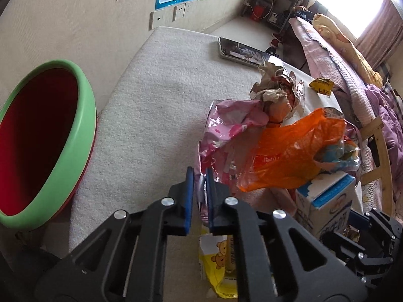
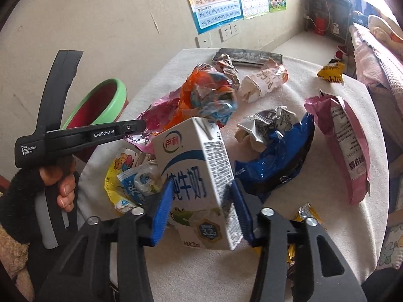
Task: Collect trash
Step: 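Grasp the pink foil wrapper with the left tool while the right tool grasps the orange wrapper, then carry both wrappers over the red bucket and open both tools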
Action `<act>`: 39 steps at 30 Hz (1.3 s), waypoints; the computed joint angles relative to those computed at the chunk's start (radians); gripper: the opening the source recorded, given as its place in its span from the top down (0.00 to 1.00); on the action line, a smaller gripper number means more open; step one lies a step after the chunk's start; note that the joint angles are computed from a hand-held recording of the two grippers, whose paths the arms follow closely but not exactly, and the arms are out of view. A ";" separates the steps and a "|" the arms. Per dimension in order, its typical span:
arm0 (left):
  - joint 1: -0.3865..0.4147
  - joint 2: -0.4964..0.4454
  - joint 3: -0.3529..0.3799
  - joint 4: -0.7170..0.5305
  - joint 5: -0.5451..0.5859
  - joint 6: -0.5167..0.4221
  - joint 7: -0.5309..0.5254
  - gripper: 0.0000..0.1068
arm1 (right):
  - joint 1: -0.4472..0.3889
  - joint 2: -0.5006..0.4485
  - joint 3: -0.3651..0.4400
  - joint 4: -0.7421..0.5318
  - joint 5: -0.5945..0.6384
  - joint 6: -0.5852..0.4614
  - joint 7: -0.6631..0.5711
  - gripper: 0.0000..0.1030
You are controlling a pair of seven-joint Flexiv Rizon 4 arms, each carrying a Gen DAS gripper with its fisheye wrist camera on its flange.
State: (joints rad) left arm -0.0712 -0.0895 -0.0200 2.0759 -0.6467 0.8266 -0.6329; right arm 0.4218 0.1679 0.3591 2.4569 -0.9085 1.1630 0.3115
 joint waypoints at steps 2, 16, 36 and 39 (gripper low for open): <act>0.001 0.008 0.001 0.005 -0.021 0.008 0.009 0.94 | -0.010 0.010 -0.002 0.005 -0.028 0.017 0.021 0.67; 0.016 0.074 0.038 0.034 -0.101 0.012 0.060 0.96 | -0.066 0.039 -0.033 -0.039 -0.098 -0.053 0.079 0.34; 0.053 0.108 0.071 0.018 -0.181 -0.018 0.084 0.96 | -0.202 -0.021 -0.092 -0.079 -0.293 0.265 0.193 0.87; 0.064 0.109 0.078 0.006 -0.207 0.007 0.095 0.96 | -0.205 -0.018 -0.090 -0.116 -0.344 0.264 0.205 0.87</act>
